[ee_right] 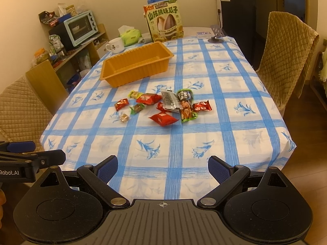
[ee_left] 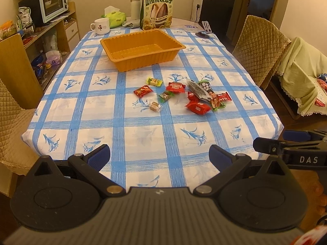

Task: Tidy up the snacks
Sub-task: 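Move the right gripper toward the large red snack packet in the pile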

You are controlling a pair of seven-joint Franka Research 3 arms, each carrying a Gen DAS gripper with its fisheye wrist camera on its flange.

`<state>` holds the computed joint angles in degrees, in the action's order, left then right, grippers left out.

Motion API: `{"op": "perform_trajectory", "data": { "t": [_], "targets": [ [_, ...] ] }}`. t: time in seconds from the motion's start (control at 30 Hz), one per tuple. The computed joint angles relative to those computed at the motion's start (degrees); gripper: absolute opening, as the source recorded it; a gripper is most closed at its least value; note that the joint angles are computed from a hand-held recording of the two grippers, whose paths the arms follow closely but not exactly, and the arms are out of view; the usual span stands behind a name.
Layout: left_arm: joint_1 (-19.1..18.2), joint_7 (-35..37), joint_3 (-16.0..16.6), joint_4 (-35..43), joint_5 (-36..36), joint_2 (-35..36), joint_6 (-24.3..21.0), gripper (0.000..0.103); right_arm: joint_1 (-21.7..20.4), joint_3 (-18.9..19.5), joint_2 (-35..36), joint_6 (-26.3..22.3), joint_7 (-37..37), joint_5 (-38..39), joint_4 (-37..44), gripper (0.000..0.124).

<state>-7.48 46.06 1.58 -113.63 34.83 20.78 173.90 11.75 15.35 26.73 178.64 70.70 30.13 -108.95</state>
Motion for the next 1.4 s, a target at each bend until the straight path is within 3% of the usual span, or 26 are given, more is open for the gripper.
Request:
{"op": "perform_trajectory", "data": {
  "t": [0.43, 0.73, 1.07, 1.27, 1.33, 1.4],
  "targets": [
    [3.39, 7.69, -2.94, 8.35, -5.61, 5.69, -4.14, 0.103, 4.27, -6.39, 5.26, -3.81, 6.31, -4.67, 7.52, 0.095],
    [4.59, 13.19, -3.04, 18.01, -8.43, 12.53, -7.37, 0.103, 5.54, -9.17, 13.00, -6.52, 10.54, -8.27, 17.89, 0.095],
    [8.22, 23.35, -6.34, 30.63, -14.77, 21.94, -11.85, 0.103, 5.57, -9.48, 21.86, -9.48, 12.53, -10.80, 29.82, 0.094],
    [9.34, 28.49, -7.88, 38.83, -18.75, 27.82, -15.41, 0.103, 4.92, -7.30, 28.60, -11.24, 8.63, -12.15, 39.26, 0.094],
    [9.56, 29.82, -8.21, 41.37, -19.99, 29.57, -16.55, 0.103, 4.85, -6.52, 31.09, -12.11, 6.49, -12.62, 42.95, 0.086],
    [9.37, 30.67, -8.04, 44.09, -20.82, 31.44, -17.42, 0.103, 5.31, -6.62, 35.05, -16.38, 5.14, -13.44, 49.80, 0.077]
  ]
}}
